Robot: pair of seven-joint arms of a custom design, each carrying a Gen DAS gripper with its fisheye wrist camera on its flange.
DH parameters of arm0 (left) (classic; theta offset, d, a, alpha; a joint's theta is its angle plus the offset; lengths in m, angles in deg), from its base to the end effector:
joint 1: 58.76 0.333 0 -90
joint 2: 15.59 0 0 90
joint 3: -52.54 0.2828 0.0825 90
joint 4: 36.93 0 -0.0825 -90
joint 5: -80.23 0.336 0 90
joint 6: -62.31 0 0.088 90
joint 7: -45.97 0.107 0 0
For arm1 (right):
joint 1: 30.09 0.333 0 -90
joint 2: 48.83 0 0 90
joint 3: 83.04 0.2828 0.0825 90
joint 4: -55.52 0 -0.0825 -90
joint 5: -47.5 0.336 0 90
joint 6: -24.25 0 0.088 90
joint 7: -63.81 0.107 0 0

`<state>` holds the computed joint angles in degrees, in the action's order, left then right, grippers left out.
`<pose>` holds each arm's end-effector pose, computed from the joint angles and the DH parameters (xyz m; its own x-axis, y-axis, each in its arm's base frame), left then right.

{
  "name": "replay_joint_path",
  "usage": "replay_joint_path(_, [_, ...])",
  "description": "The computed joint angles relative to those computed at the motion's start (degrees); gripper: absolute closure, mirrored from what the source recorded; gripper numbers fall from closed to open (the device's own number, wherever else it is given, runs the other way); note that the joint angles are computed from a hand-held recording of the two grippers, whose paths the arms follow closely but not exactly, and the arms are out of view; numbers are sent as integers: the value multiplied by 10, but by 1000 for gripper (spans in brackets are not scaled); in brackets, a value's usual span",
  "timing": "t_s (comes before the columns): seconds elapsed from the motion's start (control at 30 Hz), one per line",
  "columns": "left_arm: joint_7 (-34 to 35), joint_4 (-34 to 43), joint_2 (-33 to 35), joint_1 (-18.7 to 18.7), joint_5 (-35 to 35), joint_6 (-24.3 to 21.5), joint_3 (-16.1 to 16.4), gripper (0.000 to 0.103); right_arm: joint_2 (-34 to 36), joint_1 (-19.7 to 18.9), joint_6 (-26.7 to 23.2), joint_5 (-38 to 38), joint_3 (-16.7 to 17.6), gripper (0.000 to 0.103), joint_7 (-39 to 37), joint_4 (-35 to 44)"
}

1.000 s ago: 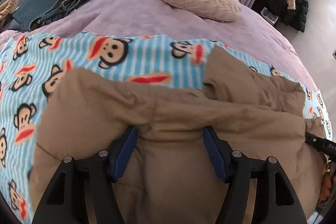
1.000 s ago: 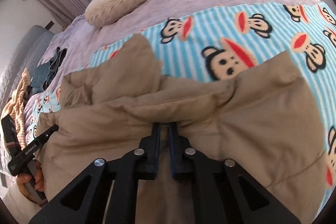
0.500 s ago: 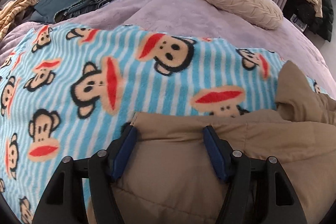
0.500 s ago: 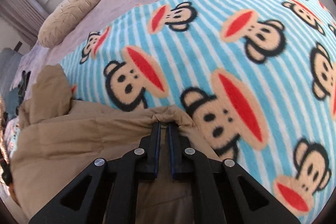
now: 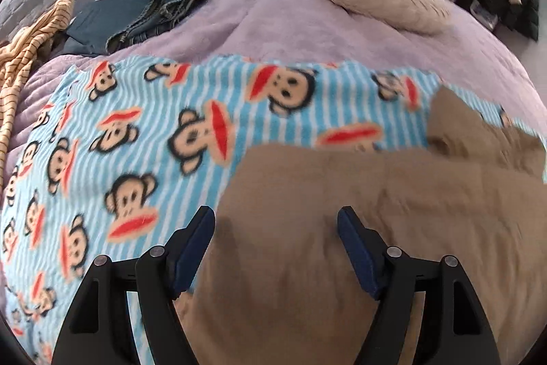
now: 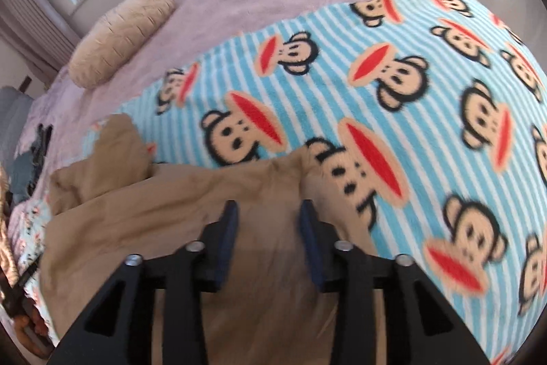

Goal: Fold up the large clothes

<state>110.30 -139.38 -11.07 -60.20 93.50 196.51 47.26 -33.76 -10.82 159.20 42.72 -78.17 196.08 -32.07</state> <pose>0.5739 -0.0624 0.5349 0.2097 -0.9778 -0.0004 -0.8525 -0.1827 -0.4897 0.5785 0.2508 0.5486 -0.1937 -0.9291 -0.3151 -0.8407 0.3227 -0.4349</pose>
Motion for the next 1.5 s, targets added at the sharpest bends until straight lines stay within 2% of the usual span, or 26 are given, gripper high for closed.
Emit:
replay_joint_path(0.07, [8,-22,-27,-1,-17,-15,-4,28,-31,1,15,13,6,53,8,-35])
replay_joint_path(0.13, [15,-47,-56,0,-40,-28,-9,28,-54,4,25,22,10,40,11,-59])
replay_joint_path(0.23, [12,-88,-99,1,-72,-54,-16,28,-107,6,46,51,17,26,8,-123])
replay_joint_path(0.5, [12,-170,-186,1,-99,-102,-37,28,-226,30,66,145,22,22,21,-268])
replay_joint_path(0.73, [16,-214,-233,-1,-134,-123,-45,28,-274,54,62,181,17,20,30,-322])
replay_joint_path(0.77, [14,-216,-236,-1,-137,-126,-46,20,-280,57,62,186,16,20,32,-330])
replay_joint_path(0.83, [3,-218,-242,1,-140,-133,-49,3,-289,61,65,195,16,10,41,-344])
replay_joint_path(0.87, [-3,-222,-247,1,-141,-130,-50,3,-292,64,69,201,14,8,44,-351])
replay_joint_path(1.1, [-9,-231,-259,-2,-137,-128,-57,2,-308,92,109,266,7,8,44,-399])
replay_joint_path(1.17, [-5,-234,-260,-3,-140,-127,-56,2,-309,103,132,300,3,7,42,-417])
replay_joint_path(1.2, [-4,-235,-260,-4,-141,-127,-56,2,-310,107,141,314,3,2,44,-425])
replay_joint_path(1.23, [-2,-236,-261,-4,-142,-127,-56,2,-312,113,159,331,2,0,46,-438])
replay_joint_path(1.5, [16,-267,-275,-10,-188,-114,-43,2,-295,138,239,383,-1,0,51,-465])
